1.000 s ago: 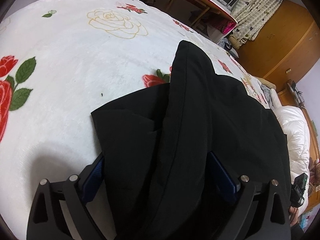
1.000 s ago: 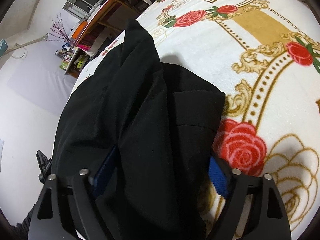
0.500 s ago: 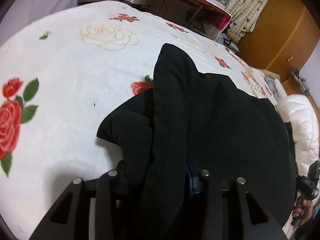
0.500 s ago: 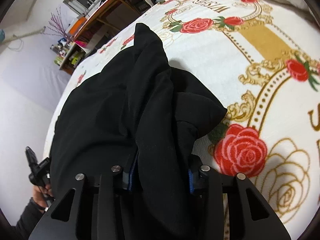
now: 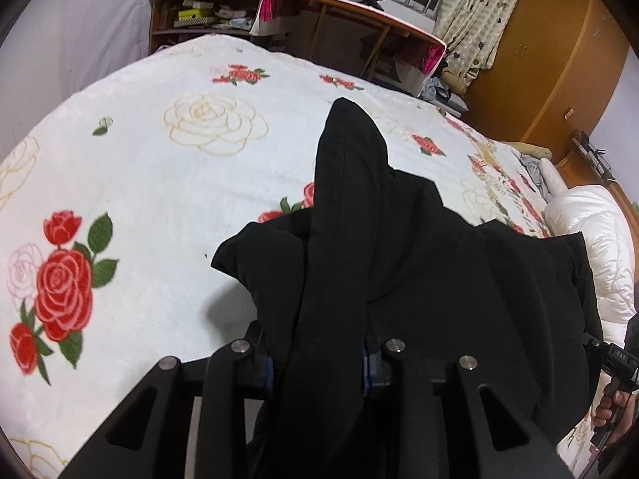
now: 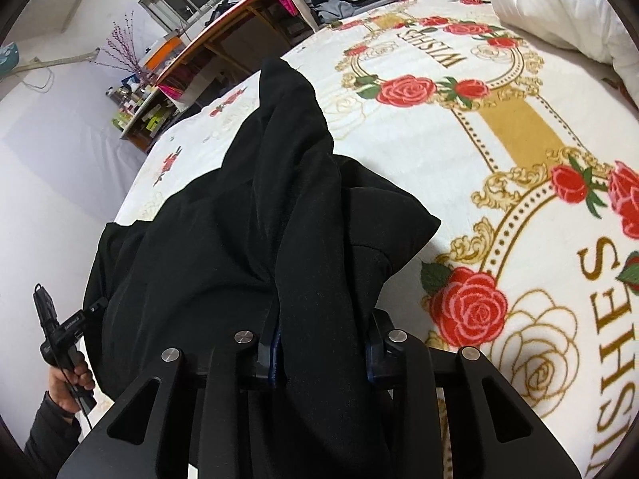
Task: Fold large clothes
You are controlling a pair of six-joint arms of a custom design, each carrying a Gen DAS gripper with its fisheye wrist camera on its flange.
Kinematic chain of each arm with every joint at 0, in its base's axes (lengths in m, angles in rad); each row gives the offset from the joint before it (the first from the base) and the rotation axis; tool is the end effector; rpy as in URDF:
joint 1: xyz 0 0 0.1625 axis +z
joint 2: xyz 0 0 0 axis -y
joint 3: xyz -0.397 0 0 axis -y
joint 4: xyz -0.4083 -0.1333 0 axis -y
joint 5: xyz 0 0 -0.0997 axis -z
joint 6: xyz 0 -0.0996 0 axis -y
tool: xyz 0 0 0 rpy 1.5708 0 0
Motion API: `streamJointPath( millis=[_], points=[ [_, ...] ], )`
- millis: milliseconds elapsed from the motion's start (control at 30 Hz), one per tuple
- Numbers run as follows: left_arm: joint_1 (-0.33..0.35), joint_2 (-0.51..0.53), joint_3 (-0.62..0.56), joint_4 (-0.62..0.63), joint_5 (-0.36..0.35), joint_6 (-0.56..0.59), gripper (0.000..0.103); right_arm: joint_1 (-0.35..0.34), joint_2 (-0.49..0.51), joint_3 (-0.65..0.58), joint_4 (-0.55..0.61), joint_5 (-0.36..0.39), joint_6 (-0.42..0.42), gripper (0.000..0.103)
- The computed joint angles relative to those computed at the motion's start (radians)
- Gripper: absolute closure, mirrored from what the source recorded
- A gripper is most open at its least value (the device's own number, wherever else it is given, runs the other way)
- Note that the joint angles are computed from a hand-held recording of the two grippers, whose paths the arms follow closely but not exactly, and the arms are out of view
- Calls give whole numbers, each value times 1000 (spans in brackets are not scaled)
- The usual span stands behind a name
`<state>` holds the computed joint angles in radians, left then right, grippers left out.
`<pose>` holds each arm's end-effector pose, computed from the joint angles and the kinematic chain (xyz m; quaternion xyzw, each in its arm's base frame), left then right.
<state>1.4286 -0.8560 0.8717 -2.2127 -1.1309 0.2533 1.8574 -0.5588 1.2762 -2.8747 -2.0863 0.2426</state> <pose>0.0603 -0.8189 0.4413 0.1165 0.9236 -0.2886 0.2239 0.2999 -0.7198 0.0876 -0.0533 -0.9271 0.3336 0.1624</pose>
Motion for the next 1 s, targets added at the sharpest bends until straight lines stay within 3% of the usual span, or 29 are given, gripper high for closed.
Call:
streamJointPath(
  millis=[333, 733, 1000],
  points=[
    [-23, -106, 96, -9, -21, -12, 74, 52, -70, 91, -45, -3, 6, 74],
    [-44, -383, 424, -75, -45, -2, 74, 136, -191, 332, -147, -20, 85, 74],
    [-8, -507, 621, -141, -48, -24, 74, 147, -222, 473, -216, -26, 144, 74]
  ],
)
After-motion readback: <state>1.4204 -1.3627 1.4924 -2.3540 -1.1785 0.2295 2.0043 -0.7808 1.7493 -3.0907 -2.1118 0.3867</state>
